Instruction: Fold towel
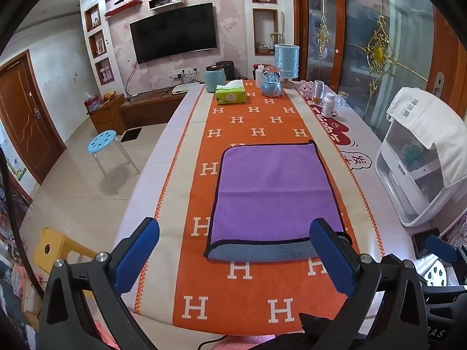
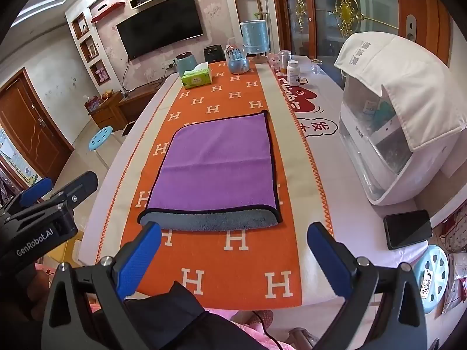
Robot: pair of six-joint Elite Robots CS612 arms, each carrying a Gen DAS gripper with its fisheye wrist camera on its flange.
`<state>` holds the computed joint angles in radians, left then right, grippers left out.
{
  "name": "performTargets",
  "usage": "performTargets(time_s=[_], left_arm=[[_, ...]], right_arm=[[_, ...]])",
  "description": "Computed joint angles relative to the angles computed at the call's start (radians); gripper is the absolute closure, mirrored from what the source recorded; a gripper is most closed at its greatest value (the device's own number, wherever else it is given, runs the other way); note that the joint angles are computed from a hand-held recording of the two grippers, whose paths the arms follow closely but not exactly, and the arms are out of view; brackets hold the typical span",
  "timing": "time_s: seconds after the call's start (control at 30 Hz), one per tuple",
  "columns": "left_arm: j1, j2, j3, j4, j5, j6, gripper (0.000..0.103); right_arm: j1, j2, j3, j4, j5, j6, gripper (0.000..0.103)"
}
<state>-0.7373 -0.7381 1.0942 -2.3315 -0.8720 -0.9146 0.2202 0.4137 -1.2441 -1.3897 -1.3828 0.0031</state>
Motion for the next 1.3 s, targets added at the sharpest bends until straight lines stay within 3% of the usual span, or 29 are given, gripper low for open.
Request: performTargets(time_s=[0.37, 1.3], left_arm=[[-0.005, 0.000, 0.000, -0.007, 0.008, 0.030, 0.001], [-0.006, -0.012, 0.014, -0.006, 0.001, -0.003, 0.001]], right_arm=[[0.000, 0.000, 0.002, 0.001, -0.007, -0.002, 0.003], [-0.003, 0.003, 0.000, 0.009, -0.002, -0.003, 0.003]])
